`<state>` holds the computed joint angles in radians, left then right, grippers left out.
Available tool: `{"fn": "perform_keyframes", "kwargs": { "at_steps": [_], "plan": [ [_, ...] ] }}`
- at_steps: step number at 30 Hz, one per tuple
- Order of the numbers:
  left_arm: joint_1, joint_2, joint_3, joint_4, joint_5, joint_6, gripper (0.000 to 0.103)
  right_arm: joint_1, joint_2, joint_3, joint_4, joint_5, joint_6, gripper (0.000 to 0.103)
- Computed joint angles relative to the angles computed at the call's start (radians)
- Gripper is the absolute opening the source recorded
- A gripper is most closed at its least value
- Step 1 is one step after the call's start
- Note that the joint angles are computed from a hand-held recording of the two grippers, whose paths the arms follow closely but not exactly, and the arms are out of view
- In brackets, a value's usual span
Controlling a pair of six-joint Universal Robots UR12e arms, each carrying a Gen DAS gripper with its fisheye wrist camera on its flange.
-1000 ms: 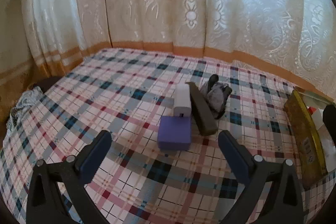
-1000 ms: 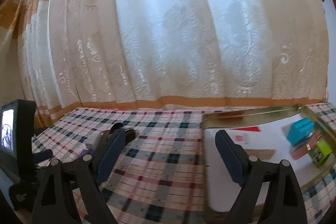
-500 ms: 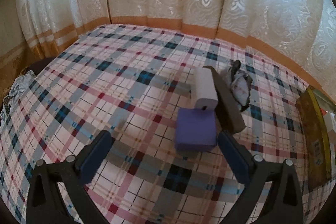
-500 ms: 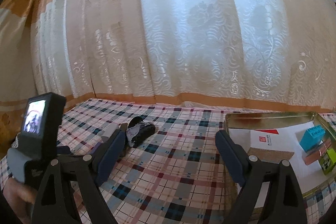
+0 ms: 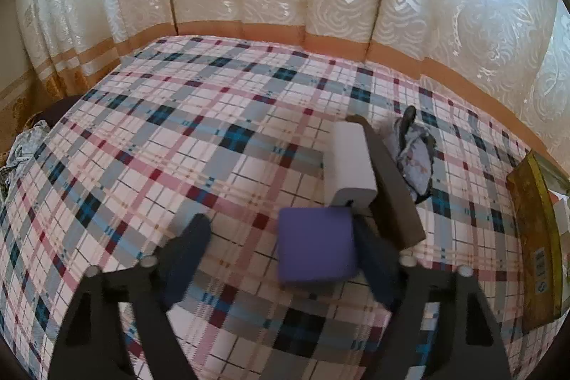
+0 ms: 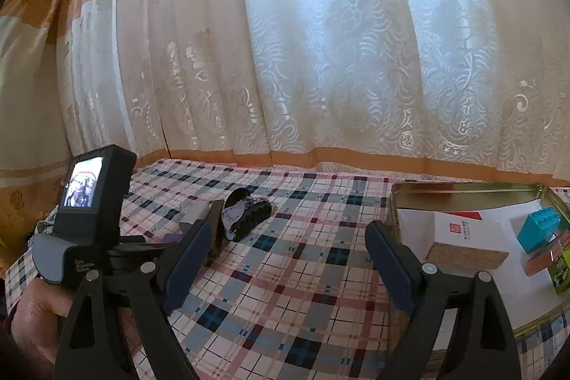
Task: Organize rigid objects
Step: 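Grasp the purple block with the left gripper, then grasp the black slipper with the right gripper while the left gripper holds the purple block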
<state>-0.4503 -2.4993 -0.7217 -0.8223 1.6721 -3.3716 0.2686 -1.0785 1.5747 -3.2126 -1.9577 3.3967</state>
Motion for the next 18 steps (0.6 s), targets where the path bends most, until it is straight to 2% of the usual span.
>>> {"fn": "perform_keyframes", "kwargs": {
  "at_steps": [1,4,6,8,12,18],
  "plan": [
    [0.0,0.002,-0.003,0.006,0.006,0.001,0.058,0.0,0.0,0.0,0.002,0.001,-0.001,0.09],
    [0.0,0.004,-0.008,0.013,0.013,0.003,0.043,-0.002,0.0,-0.002,0.013,0.008,-0.002,0.09],
    [0.003,0.006,-0.014,0.021,0.005,0.003,0.039,-0.002,0.002,-0.008,0.036,0.011,-0.003,0.09],
    [0.006,0.009,-0.02,0.027,-0.009,0.002,0.039,-0.003,0.004,-0.019,0.073,0.016,-0.001,0.09],
    [0.012,0.015,-0.031,0.04,-0.035,0.009,0.039,-0.013,0.014,-0.047,0.134,0.08,0.017,0.09],
    [0.025,0.021,-0.041,0.047,-0.025,-0.027,0.039,-0.021,0.056,-0.135,0.269,0.129,0.043,0.089]
  ]
}}
